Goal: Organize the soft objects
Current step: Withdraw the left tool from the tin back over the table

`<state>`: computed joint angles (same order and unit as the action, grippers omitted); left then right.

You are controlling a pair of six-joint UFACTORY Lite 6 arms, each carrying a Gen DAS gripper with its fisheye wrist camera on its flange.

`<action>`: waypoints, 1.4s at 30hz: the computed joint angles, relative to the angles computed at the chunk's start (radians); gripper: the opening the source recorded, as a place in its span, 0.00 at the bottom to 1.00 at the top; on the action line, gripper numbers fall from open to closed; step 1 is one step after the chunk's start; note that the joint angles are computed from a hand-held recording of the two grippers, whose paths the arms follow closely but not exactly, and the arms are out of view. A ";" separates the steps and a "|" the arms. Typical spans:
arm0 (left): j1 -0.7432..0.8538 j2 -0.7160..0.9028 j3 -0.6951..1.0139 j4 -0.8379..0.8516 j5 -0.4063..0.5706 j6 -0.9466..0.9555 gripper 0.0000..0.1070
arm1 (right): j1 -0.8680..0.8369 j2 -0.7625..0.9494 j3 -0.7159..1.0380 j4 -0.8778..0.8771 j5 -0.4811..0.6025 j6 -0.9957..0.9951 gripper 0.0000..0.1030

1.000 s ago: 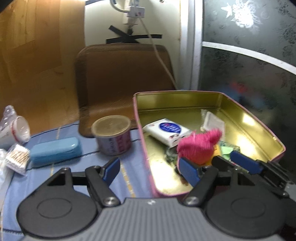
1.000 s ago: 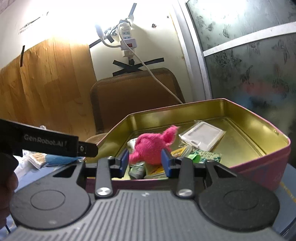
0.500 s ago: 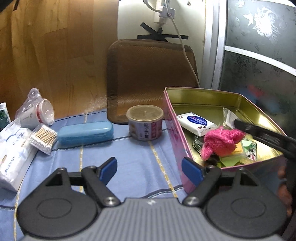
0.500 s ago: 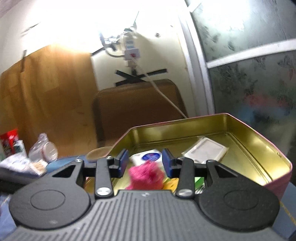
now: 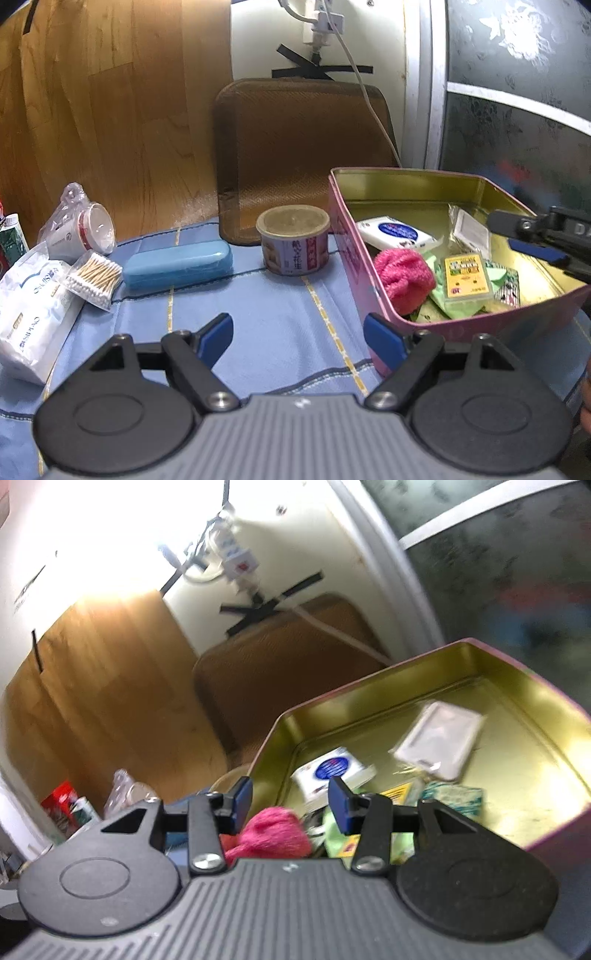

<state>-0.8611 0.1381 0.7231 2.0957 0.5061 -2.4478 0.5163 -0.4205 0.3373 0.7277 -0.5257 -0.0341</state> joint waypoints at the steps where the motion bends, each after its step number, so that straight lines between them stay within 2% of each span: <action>1: -0.007 0.006 0.002 -0.011 0.004 0.014 0.76 | 0.021 -0.023 -0.024 0.047 -0.022 -0.036 0.47; 5: -0.039 0.034 0.021 -0.078 0.024 0.085 0.77 | 0.121 -0.062 -0.060 0.231 -0.103 -0.191 0.47; 15: -0.022 0.018 -0.022 -0.102 0.033 0.100 0.77 | 0.267 0.012 -0.034 0.345 -0.222 -0.297 0.47; 23: 0.056 -0.017 -0.102 -0.001 0.031 0.002 0.78 | 0.326 0.068 0.007 0.388 -0.258 -0.336 0.48; 27: 0.103 -0.035 -0.146 0.061 0.040 -0.064 0.84 | 0.370 0.115 0.044 0.420 -0.296 -0.366 0.48; 33: 0.195 -0.066 -0.206 0.166 0.041 -0.148 0.85 | 0.444 0.200 0.111 0.450 -0.348 -0.410 0.48; 42: 0.362 -0.089 -0.278 0.363 0.035 -0.306 0.85 | 0.520 0.329 0.229 0.472 -0.368 -0.478 0.50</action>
<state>-0.4989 0.0494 0.4455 2.4585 0.5413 -2.7538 1.0360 -0.0910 0.5661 1.1995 -0.8941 -0.5119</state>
